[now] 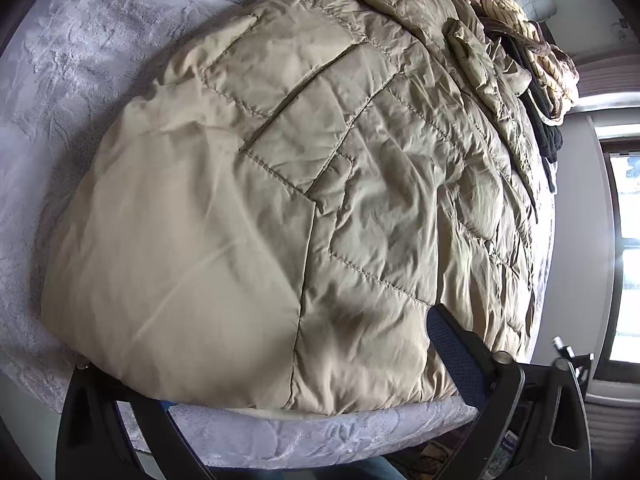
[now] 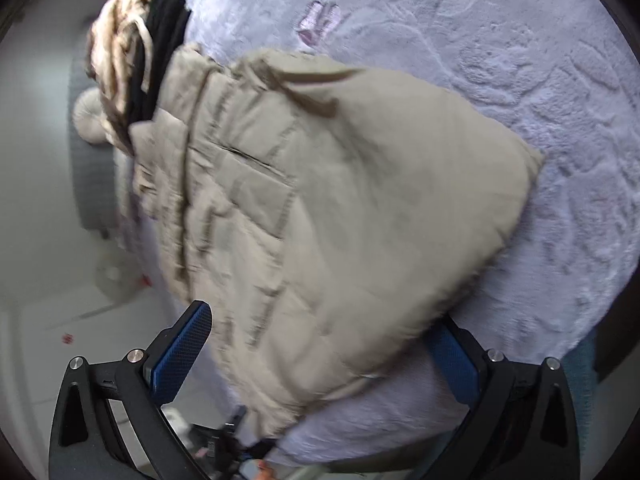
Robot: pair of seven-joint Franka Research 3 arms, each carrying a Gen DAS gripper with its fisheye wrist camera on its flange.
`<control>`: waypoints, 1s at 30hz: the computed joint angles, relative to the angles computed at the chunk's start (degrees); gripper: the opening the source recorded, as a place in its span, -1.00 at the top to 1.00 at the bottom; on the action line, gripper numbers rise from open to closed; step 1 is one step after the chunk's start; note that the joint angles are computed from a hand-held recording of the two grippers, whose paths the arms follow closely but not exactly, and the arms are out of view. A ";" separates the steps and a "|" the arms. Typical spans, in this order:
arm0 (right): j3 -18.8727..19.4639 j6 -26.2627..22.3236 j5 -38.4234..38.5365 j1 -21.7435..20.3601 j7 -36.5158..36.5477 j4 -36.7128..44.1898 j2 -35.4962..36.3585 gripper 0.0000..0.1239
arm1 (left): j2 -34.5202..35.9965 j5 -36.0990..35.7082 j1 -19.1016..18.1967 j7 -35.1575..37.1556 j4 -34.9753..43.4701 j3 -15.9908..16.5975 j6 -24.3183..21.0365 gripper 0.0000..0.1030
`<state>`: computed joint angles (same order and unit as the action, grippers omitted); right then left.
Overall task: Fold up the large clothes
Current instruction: 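Grasp the hem with both tools and fold it up over the collar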
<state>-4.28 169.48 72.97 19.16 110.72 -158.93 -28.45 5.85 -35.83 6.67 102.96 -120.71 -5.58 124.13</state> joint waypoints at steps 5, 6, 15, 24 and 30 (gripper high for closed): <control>0.95 0.59 0.42 -0.07 1.40 0.36 1.72 -0.57 | 1.19 2.01 -0.20 0.39 1.61 -0.21 -0.31 0.00; 0.88 0.83 0.80 0.14 1.50 0.35 1.94 -0.47 | 1.43 2.14 -0.03 0.80 1.93 -0.21 -0.52 0.36; 0.24 -7.52 -18.54 -5.15 5.92 2.94 0.51 0.86 | -0.27 -4.28 1.71 5.06 5.98 0.29 -1.35 0.67; -4.36 -17.56 -23.66 -8.02 -10.31 26.81 13.46 0.86 | 5.26 -4.52 0.22 0.17 21.75 -1.28 5.52 0.67; -5.26 -29.20 -20.33 -13.11 -20.22 50.87 31.32 0.86 | 18.09 8.64 -3.13 -12.93 41.59 -3.21 8.93 0.67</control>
